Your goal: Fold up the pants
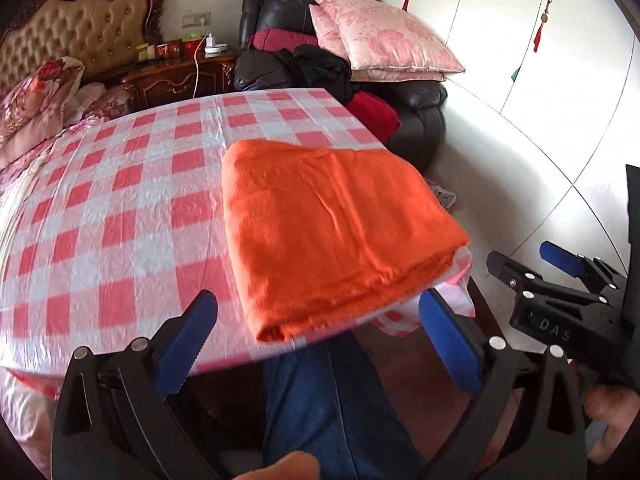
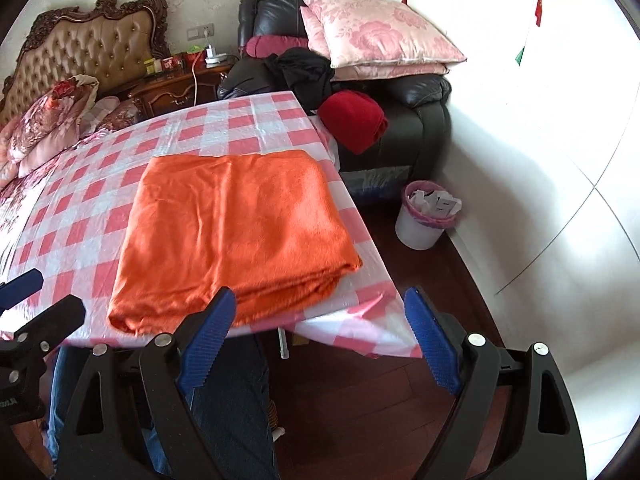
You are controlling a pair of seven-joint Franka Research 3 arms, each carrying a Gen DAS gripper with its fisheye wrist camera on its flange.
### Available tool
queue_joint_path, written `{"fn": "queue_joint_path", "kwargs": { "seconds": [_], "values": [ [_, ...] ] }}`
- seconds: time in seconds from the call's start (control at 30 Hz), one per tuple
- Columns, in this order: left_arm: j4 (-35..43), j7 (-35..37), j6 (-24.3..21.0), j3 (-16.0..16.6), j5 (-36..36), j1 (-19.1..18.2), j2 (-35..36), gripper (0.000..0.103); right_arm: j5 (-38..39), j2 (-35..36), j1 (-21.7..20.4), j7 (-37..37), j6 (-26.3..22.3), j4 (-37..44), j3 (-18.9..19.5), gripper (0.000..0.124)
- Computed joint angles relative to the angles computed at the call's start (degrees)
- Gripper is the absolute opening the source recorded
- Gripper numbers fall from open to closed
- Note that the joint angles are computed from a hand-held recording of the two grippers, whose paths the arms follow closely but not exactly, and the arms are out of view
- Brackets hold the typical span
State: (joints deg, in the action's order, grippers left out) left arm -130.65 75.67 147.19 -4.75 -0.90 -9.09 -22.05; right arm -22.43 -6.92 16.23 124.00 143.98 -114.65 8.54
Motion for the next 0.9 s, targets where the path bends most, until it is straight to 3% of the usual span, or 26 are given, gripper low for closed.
{"fn": "queue_joint_path", "kwargs": {
  "seconds": [0.23,0.9],
  "values": [
    [-0.9,-0.5,-0.9,0.0,-0.3,-1.0,-2.7,0.101,1.0,-3.9,-1.1,0.5,1.9,-3.7,0.7,0.083],
    [-0.7,-1.7,0.7,0.2,0.6,-0.4,-2.6,0.101,1.2,-3.3,-1.6,0.5,1.5,-2.9,1.3,0.083]
  ]
}}
